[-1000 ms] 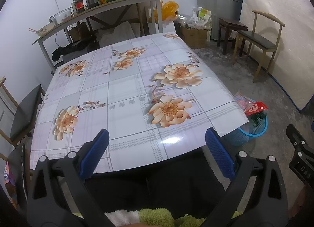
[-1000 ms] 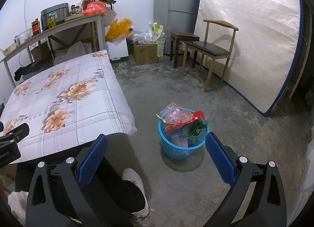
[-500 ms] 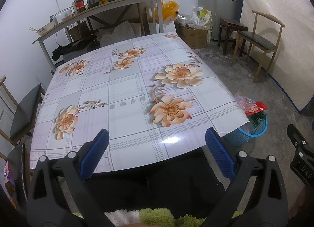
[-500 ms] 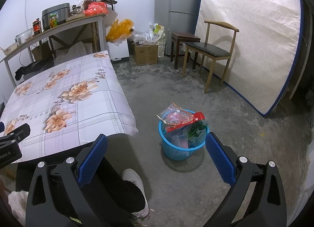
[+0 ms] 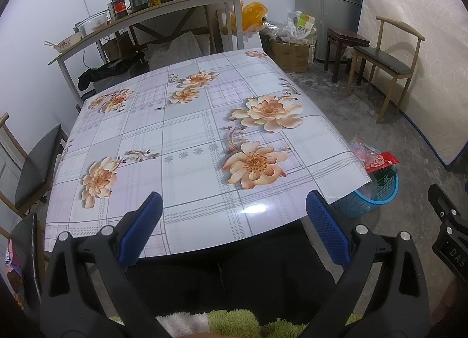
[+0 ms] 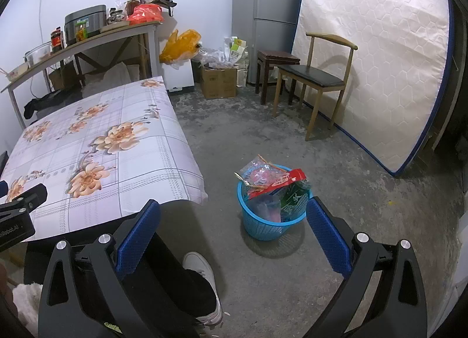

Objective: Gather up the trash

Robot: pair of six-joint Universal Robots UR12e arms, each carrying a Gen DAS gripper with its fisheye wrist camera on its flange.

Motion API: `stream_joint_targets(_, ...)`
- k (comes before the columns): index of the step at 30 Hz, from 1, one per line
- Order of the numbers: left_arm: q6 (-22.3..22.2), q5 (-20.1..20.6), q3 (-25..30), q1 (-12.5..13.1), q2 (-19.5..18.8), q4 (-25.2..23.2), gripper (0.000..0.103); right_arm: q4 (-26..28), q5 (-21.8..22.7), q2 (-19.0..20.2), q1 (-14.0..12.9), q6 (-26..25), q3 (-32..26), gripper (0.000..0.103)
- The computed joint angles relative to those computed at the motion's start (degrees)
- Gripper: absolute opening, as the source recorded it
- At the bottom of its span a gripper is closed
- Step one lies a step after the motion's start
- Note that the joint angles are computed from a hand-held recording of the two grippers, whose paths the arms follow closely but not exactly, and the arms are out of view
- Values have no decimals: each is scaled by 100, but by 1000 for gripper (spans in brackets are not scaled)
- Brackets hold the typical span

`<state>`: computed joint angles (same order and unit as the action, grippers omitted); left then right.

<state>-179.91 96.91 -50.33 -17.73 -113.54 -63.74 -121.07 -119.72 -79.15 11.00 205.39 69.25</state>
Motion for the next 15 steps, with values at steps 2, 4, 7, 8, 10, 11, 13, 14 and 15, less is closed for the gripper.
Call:
stream_joint_targets(2, 3, -1, 14, 1, -7, -5, 94, -6, 3, 4, 5, 1, -6, 97)
stream_joint_targets(4, -1, -2, 6, 0, -2, -5, 94, -5, -3, 1, 2, 2, -1, 97)
stream_joint_targets(7, 3, -3, 0, 0, 0, 11, 94, -27, 6, 8, 7, -9, -11, 97)
stream_joint_targets(8, 1, -4, -6, 1, 2, 16, 94, -24, 5, 14, 10, -12, -22, 97)
stream_joint_targets(10, -2, -5, 14, 1, -6, -11, 94, -23, 10, 15, 8, -12, -24, 97)
stream_joint_targets(11, -6, -1, 16, 0, -7, -9, 94, -20, 13, 23, 12, -16, -38, 97)
stream_joint_targets(13, 0, -5, 15, 1, -6, -9, 94, -14, 10, 29, 18, -15, -50, 97)
stream_joint_targets(14, 1, -2, 18, 1, -7, -8, 94, -14, 10, 29, 18, -15, -50, 97)
stream_joint_targets(15, 0, -7, 12, 2, -4, -2, 94, -19, 10, 22, 12, -18, -38, 97)
